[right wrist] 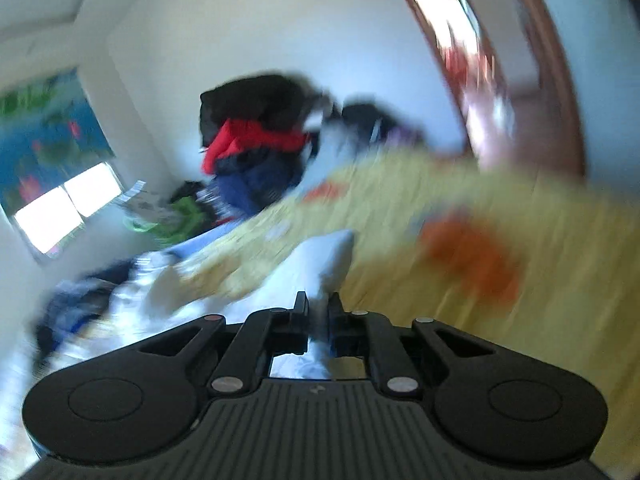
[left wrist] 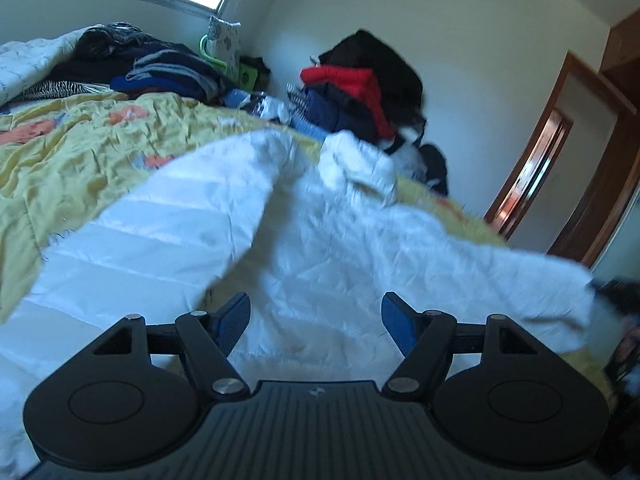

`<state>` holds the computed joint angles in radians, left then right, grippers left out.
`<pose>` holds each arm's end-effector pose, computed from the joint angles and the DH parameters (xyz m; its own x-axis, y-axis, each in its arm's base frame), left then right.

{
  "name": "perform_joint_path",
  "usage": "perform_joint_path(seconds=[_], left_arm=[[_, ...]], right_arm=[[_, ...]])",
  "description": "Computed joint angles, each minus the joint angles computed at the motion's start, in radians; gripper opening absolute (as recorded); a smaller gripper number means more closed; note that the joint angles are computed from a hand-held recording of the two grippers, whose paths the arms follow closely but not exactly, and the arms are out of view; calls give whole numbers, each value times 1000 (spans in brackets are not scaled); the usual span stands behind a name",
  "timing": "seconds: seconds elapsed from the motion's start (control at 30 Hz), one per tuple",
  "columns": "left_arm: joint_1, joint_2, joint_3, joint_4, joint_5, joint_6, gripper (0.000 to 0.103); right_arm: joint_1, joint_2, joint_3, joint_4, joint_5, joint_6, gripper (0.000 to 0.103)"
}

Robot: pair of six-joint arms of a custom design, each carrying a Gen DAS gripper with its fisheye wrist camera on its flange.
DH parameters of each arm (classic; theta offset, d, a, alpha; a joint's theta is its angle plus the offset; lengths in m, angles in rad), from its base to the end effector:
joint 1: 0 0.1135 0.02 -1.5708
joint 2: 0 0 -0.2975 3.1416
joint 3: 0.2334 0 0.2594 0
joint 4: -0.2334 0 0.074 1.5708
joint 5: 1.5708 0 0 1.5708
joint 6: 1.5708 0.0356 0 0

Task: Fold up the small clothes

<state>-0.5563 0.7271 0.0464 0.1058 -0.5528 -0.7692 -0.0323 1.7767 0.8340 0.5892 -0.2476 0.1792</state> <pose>0.1111 -0.0470 0.1423 -0.3841 -0.4583 -0.8016 -0.2672 0.8862 -0.3786 0.3796 -0.0035 0.1982 -0.3758 0.1850 -0.9080 -0.1336 0.9588 0.2507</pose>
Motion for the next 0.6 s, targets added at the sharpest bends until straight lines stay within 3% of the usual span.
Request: perform_joint_path(seconds=[0.1,0.17,0.2,0.27,0.33,0.4,0.5,0.6], left_arm=[[-1,252,-1,167,-22,4,72],[33,363,8,216,15,2,72],[50,404,3,257,33,8,72],[58,461,-11,318,34,16,72],[60,494,-18,355,21,30,72],[77,508,-20,371,25,33,72],[120,507,-27,388,68,32,72],[111,523,-22,386,51,31,72]], right_arm=[[48,18,-61,175,175,-260,7],[31,46,-40,124,119,-252,8],[23,57,-10,43,79,-200,17],[-42,101,21,-49,-123,-31,24],[-110,148,12,-40,-332,132,49],[-146,204,-18,64,-465,292,65],[-181,299,-24,181,-565,516,64],[-193,441,22,384,-571,853,64]])
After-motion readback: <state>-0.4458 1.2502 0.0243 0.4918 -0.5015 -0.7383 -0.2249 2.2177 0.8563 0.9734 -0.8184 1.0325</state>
